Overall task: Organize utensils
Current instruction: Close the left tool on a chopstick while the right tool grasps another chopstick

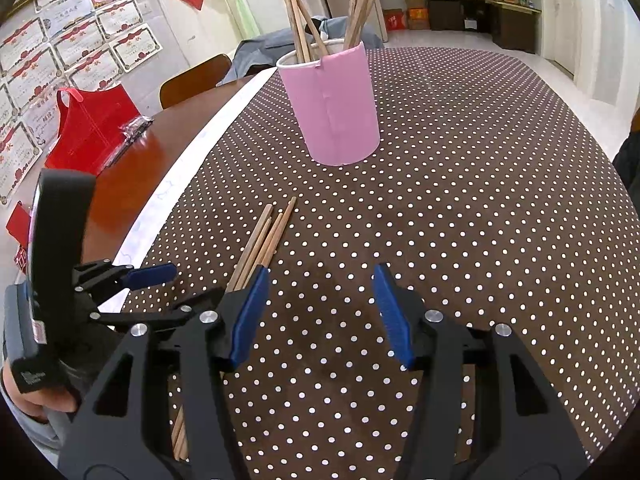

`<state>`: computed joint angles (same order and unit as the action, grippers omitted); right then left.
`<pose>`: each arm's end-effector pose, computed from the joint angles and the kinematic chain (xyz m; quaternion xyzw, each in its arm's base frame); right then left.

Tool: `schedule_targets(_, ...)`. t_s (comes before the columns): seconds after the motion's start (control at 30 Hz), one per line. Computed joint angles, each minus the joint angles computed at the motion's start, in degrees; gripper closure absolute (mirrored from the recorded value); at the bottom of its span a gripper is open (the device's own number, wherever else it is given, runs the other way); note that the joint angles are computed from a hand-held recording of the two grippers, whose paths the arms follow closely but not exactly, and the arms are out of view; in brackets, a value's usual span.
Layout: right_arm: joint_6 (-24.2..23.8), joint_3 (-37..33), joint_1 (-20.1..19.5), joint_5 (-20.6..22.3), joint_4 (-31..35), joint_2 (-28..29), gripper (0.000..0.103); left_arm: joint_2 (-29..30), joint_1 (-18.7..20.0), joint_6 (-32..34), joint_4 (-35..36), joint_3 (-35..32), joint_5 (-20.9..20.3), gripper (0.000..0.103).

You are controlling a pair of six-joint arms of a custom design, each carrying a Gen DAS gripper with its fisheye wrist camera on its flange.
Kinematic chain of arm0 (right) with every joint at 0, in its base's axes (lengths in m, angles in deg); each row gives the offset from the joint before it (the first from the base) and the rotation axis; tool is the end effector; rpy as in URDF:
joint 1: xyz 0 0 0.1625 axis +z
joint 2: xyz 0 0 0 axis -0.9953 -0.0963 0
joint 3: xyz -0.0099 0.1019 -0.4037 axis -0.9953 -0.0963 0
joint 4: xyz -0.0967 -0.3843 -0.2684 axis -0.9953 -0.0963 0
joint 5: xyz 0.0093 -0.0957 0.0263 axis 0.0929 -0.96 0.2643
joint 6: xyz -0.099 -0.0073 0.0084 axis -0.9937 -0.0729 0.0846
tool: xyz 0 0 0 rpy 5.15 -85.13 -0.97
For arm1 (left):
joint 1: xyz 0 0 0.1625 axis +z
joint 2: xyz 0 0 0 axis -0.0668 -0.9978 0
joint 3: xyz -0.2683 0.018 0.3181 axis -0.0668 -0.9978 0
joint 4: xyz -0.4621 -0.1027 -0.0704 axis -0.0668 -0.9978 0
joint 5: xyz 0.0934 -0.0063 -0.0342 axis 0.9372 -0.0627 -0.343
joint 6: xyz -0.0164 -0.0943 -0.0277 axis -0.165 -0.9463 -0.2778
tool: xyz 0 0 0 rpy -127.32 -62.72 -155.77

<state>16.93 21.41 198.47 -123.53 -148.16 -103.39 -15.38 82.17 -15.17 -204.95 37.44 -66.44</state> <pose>0.3534 -0.6188 -0.0584 0.0819 -0.9024 0.3442 0.2461 0.0547 -0.7165 0.2741 0.2469 0.8876 -0.1359 0.3644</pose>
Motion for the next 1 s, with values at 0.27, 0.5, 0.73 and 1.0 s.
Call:
schedule_targets(0.27, -0.08, -0.31, -0.22, -0.12, 0.67, 0.02, 0.049, -0.93, -0.1, 0.04, 0.92, 0.43, -2.32, 0.042)
schedule_targets(0.5, -0.03, -0.34, -0.26, -0.4, 1.22, 0.0, 0.048, -0.74, -0.06, 1.1, 0.33, 1.23, -1.37, 0.042)
schedule_targets(0.73, 0.03, -0.53, -0.26, -0.08, 2.4, -0.28, 0.048, -1.1, -0.11, 4.63, -0.8, 2.02, -0.58, 0.042)
schedule_targets(1.0, 3.22, -2.52, -0.67, 3.09, 9.04, -0.12, 0.048, -2.29, 1.32, 1.65, 4.71, 0.49, -6.72, 0.088)
